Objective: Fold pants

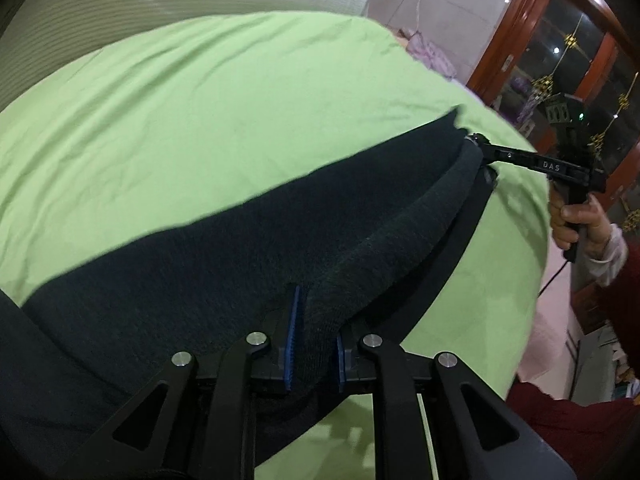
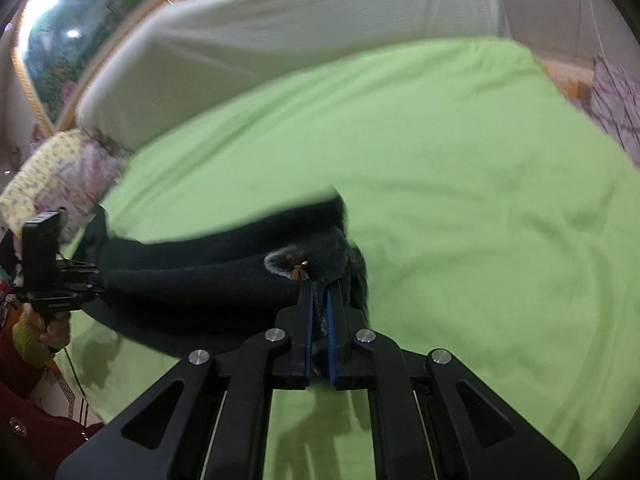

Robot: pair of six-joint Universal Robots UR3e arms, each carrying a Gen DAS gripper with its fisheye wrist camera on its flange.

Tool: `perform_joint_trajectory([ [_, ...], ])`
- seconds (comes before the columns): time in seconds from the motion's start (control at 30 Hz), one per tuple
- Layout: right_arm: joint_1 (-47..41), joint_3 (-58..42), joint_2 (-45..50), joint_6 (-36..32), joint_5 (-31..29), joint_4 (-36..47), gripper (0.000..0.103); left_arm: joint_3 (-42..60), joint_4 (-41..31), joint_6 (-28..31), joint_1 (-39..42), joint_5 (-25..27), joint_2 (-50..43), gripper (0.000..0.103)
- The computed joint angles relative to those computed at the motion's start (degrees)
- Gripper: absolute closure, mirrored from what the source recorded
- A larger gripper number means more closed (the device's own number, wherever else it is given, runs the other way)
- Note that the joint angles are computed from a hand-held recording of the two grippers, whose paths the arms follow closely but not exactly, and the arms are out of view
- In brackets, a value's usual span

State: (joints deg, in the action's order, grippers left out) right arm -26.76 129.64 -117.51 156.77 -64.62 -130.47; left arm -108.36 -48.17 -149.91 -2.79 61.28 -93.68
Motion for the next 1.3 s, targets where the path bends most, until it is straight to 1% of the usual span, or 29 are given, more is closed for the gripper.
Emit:
perform_joint_trajectory([
  [0.03,1.11,0.11,0.73,0.98,-1.29,-0.81,0.095,-0.60,1.25,-1.22,-0.51,1.07,-0.10,0.086],
  [0.07,2.00,0.38,0.89,2.41,-3.05,-1.67,0.094,-1.02,1.58,-2.19,-0.77,1.65,0.05,0.081],
  [0.1,1.93,-1.36,0.77,0.95,-3.33,2.24,0.094,-1.91,0.89,-2.46,-0.28,1.43,1.24,0.072],
  [0.13,1.95,-1.72,0.29,1.94,-3.68,2.88,0.093,-2.45,0.22,-2.82,0.15,1.01,2.40,0.066],
  [0.17,1.86,-1.79,-0.99,3.26,-4.31,3.36,0.091,-3.23,-0.48,-3.07,0.79,0.56,3.97,0.049],
  [0.2,2.10,-2.04,-2.05,4.71,-5.64,3.41,0.084,-4.41,-0.85,-3.29,1.56,0.18,6.16,0.037],
  [0.23,2.29,-2.12,-3.20,5.70,-6.73,3.58,0.070,-5.59,-0.67,-3.55,2.23,0.08,7.95,0.033],
  [0.27,2.03,-2.28,-4.88,6.52,-7.19,3.94,0.060,-6.94,-0.93,-3.65,3.25,-0.11,10.03,0.030],
  [0.3,1.20,-1.92,-7.21,6.82,-6.70,4.38,0.046,-7.95,-2.31,-3.43,4.66,-0.66,12.24,0.030],
  [0.33,0.32,-1.55,-9.73,7.10,-5.98,4.67,0.043,-8.43,-3.89,-3.32,5.95,-1.04,13.85,0.029],
  [0.4,0.12,-2.06,-12.26,7.95,-5.40,5.39,0.043,-9.83,-7.67,-3.46,9.76,-1.36,17.84,0.022],
  [0.43,0.30,-2.17,-13.04,8.44,-4.99,5.36,0.043,-10.15,-9.21,-3.91,11.43,-1.29,19.11,0.022],
  [0.5,0.03,-1.37,-15.64,8.92,-1.82,5.97,0.043,-10.03,-13.47,-4.53,15.93,-1.75,20.85,0.021],
  [0.53,1.60,-1.60,-14.71,10.28,-1.23,4.92,0.043,-9.55,-15.65,-4.50,18.15,-1.96,21.15,0.021],
  [0.57,4.51,-2.02,-12.58,12.28,-1.31,2.96,0.043,-8.74,-17.41,-4.85,19.91,-1.84,20.94,0.021],
  [0.63,10.20,-2.37,-7.98,15.46,-1.73,-1.59,0.043,-6.23,-18.96,-7.54,21.65,-0.36,18.86,0.021],
  [0.67,14.11,-3.21,-3.96,17.34,-2.06,-4.80,0.043,-4.50,-19.65,-8.83,22.31,0.45,17.43,0.021],
  [0.73,20.29,-5.19,2.61,19.74,-2.28,-9.27,0.043,0.74,-20.88,-12.93,22.76,2.08,13.04,0.021],
  [0.83,29.34,-9.59,13.23,22.13,-1.95,-15.21,0.043,8.73,-22.69,-19.41,23.62,2.90,7.15,0.021],
  [0.87,32.28,-11.54,16.91,22.72,-1.78,-17.08,0.043,10.55,-22.04,-21.99,22.67,3.56,5.52,0.021],
  [0.97,39.87,-17.88,26.86,23.90,-1.19,-20.46,0.043,20.80,-23.75,-29.20,21.35,7.34,-2.08,0.021],
  [1.07,46.39,-24.63,36.75,24.09,-0.21,-23.13,0.043,33.53,-28.66,-33.48,19.20,11.83,-11.18,0.021],
  [1.1,48.05,-27.48,39.97,23.85,0.16,-22.96,0.043,37.88,-31.07,-34.82,18.70,13.23,-14.21,0.021],
  [1.17,50.67,-32.87,45.45,23.19,0.69,-21.52,0.043,45.15,-35.32,-35.45,18.57,14.19,-19.39,0.021],
  [1.2,51.81,-35.73,48.19,22.82,0.67,-20.83,0.043,49.21,-37.88,-35.89,18.02,15.53,-22.27,0.021],
  [1.3,54.04,-42.67,54.72,21.90,0.26,-18.62,0.043,57.52,-42.78,-37.95,16.83,17.20,-28.08,0.021],
])
